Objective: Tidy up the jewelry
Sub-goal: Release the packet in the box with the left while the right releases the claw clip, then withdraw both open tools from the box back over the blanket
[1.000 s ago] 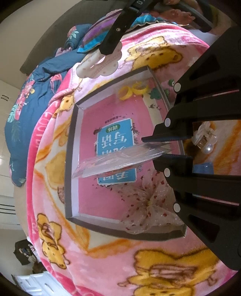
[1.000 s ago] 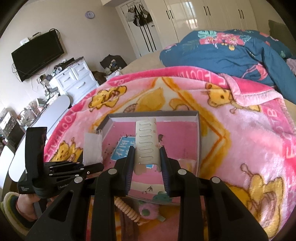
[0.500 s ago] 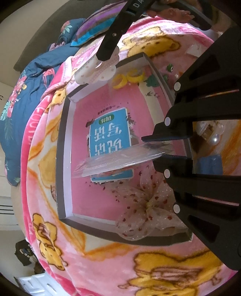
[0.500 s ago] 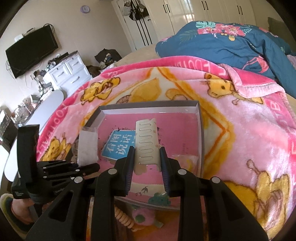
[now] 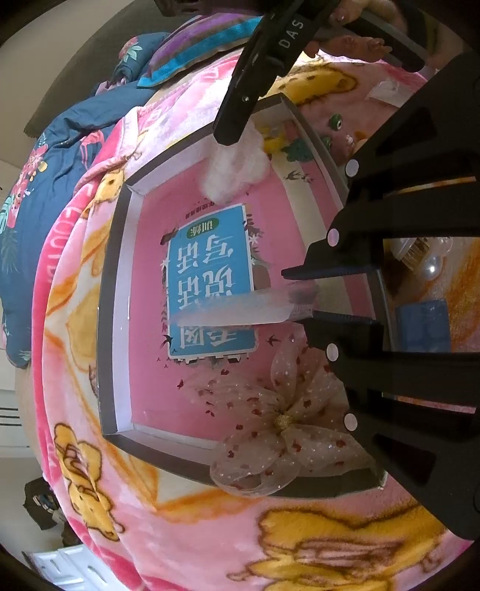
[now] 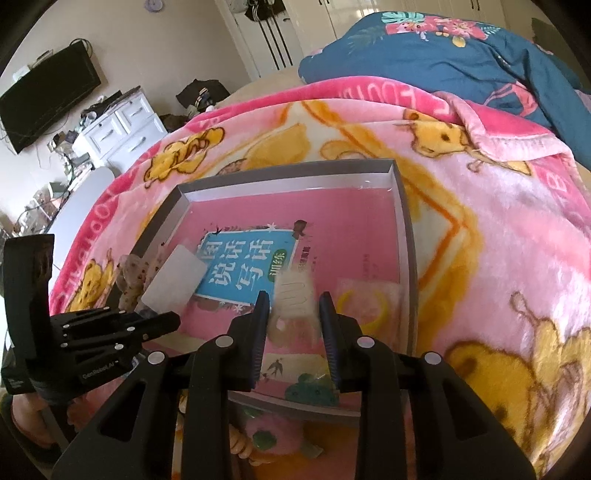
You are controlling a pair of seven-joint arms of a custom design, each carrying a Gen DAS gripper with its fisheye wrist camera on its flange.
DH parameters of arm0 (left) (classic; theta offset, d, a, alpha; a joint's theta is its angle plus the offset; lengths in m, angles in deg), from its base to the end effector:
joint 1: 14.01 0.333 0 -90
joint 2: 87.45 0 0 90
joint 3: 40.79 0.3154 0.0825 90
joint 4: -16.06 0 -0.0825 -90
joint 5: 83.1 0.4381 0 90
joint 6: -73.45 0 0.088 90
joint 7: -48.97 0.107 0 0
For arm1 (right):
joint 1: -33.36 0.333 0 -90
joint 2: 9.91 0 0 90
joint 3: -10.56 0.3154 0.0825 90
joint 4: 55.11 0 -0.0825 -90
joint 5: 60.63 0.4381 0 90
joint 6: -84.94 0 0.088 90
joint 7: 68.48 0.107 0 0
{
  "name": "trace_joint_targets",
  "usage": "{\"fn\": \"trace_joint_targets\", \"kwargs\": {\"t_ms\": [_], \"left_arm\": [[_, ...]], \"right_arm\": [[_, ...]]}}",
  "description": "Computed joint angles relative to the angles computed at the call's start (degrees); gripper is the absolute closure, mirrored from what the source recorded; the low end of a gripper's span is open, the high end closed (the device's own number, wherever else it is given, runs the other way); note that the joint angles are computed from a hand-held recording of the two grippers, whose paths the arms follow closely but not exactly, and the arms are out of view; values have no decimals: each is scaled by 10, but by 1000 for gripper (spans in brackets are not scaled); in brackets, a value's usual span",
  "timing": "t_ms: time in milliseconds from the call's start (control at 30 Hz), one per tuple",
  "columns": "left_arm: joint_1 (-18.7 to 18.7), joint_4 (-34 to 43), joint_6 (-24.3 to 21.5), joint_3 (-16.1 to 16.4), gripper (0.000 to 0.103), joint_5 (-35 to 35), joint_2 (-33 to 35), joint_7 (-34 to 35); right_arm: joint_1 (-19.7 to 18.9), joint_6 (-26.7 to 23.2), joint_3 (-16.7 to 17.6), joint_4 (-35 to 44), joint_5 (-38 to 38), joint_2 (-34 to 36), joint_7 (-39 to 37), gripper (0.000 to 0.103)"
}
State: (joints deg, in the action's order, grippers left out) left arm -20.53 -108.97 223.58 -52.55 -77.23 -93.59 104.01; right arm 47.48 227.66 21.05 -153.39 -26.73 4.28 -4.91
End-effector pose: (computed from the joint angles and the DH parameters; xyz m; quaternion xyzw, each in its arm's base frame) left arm 0.5708 -0.1934 0.4686 -0.7486 0.6049 -0.2389 0.1290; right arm 0.6626 0.2887 0.4810 -0.8027 0.4807 -0.0034 0.3531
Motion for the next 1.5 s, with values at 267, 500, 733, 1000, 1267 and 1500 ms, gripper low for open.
{"fn": "trace_joint_targets", "kwargs": {"t_ms": [267,500,733,1000,1267,1500], "left_arm": [[1,-3,1,-2,90,5,-7,-10],[1,-5,-2,-7,73,17,-17,-29],[6,-8,-8,-16,48,40,-43,-48],[18,-19,-25,-28,16,53,-87,-67],[27,-38,-37,-44,10,73,-134,-92],[36,-60,-47,-61,10,81,-179,-111]], "right_arm": [[-7,7,-4,-35,45,-42,-38,52],[4,23,-22,-76,65,-89,-61,35],[16,32,-41,-106,97,-127,-74,24],[34,60,-61,-138,99,-171,-89,21],[52,68,-83,-163,130,-214,-118,18],[71,71,-100,-187,143,-250,-137,18]]}}
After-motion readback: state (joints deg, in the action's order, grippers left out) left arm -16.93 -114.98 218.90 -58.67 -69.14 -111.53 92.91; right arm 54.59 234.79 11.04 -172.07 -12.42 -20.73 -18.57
